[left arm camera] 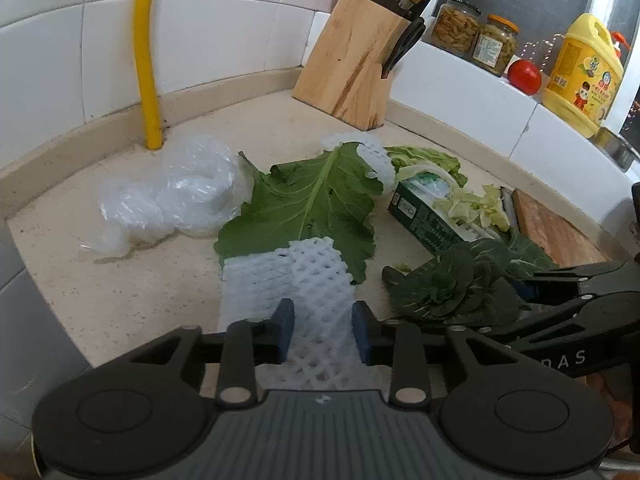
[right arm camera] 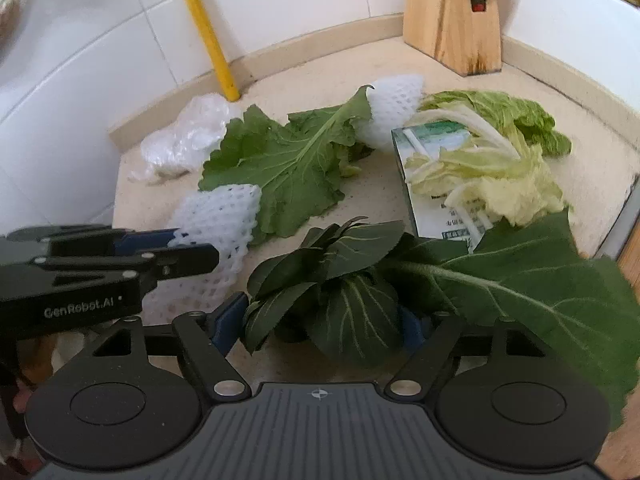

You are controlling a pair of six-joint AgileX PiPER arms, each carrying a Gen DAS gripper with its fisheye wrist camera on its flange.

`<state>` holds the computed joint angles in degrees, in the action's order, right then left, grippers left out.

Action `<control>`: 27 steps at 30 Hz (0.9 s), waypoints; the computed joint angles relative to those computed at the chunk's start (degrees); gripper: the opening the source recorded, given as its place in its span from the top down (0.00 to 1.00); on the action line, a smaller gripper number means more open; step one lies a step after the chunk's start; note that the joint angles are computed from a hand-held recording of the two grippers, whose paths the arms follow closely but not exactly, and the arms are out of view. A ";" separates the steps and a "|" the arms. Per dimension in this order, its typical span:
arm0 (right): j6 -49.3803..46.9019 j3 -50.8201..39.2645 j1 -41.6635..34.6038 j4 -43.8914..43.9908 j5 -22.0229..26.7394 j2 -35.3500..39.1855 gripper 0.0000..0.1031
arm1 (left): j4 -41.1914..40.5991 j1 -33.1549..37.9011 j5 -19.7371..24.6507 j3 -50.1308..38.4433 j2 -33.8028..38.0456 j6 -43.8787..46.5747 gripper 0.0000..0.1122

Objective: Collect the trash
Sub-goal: 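Grasp the dark green bok choy with the right tool while the left tool holds the net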

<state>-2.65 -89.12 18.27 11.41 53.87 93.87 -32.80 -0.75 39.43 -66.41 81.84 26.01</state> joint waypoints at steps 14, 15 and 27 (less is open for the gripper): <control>-5.34 11.09 -0.51 7.54 -12.41 -4.58 0.00 | 13.90 -4.32 -7.69 2.78 -4.56 -12.31 0.43; -5.22 10.98 -0.41 7.29 -12.33 -4.53 0.00 | 15.93 -4.71 -7.55 2.49 -4.06 -14.56 0.43; -13.08 16.93 -2.13 14.86 -17.72 -7.24 0.00 | 17.02 -5.20 -5.40 -0.74 1.38 -19.08 0.38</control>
